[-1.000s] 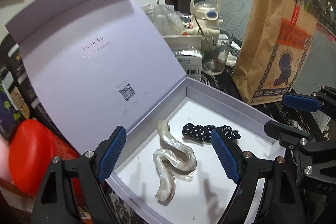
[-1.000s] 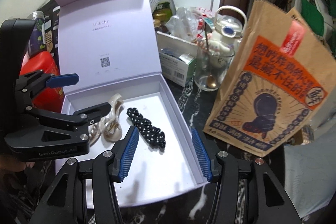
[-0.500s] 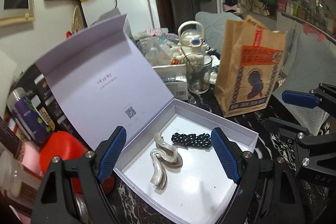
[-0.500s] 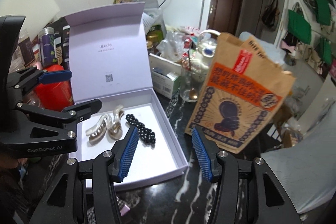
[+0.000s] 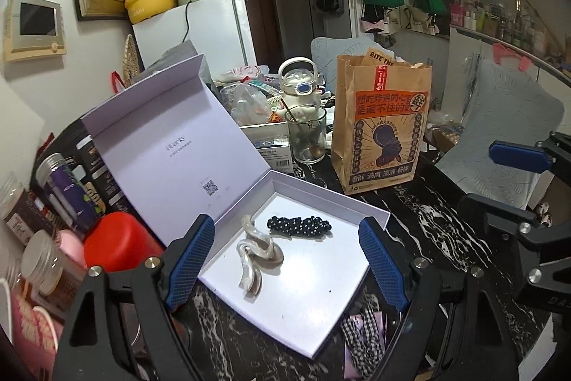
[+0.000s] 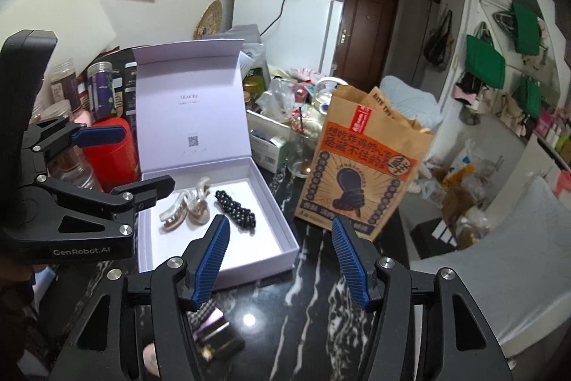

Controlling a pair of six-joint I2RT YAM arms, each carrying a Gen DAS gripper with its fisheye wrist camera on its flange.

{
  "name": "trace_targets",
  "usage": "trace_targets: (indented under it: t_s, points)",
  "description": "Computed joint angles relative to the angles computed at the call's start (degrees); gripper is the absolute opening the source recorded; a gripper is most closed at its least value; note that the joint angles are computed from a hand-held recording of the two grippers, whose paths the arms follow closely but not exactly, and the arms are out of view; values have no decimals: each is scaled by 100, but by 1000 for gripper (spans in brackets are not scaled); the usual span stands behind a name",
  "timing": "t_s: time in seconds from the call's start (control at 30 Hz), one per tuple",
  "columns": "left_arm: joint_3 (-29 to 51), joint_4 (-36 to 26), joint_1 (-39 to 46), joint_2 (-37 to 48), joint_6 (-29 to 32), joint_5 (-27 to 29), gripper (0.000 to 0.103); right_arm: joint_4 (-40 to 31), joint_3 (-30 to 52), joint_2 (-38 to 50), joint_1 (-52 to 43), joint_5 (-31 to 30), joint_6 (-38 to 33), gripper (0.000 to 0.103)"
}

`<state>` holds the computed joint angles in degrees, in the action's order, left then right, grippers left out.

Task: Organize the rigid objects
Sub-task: 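Raise both open tools up and away from the lavender box, then move both tools back toward the gold box and pink compact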

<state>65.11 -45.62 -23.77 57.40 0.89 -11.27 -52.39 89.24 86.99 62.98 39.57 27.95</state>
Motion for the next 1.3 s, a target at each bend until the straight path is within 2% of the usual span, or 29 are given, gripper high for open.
trace_targets:
  t_s: [0.07,0.2,0.37,0.47,0.63,0.73,0.83,1.03,1.2,1.3]
  points:
    - [-30,-149,-99,-142,-64,-17,83,-176,-4,-46,198,187,172,65]
    - [-127,-379,-273,-421,-148,38,83,-511,-34,-143,534,447,579,66]
    - [-261,-612,-596,-797,-228,-124,83,-962,30,-153,991,815,1087,76]
    - [-323,-710,-711,-923,-262,-152,83,-1248,63,-99,1289,1087,1464,89]
    - [-531,-910,-837,-1135,-275,-126,83,-1389,-118,-148,1614,1196,2101,96]
    - [-684,-990,-976,-1321,-278,-197,83,-1675,-223,-96,1856,1286,2840,102]
    - [-799,-1091,-1115,-1526,-317,-261,83,-1987,-311,-14,2104,1430,3586,102]
    - [-1029,-1341,-1315,-1841,-440,-279,83,-2128,-674,-41,2404,1312,4714,103]
    - [-1359,-1459,-1224,-2176,-512,23,83,-2134,-1028,-34,2619,1148,5451,103]
    - [-1619,-1499,-1453,-2419,-641,-119,83,-2066,-1246,-10,2680,917,5738,103]
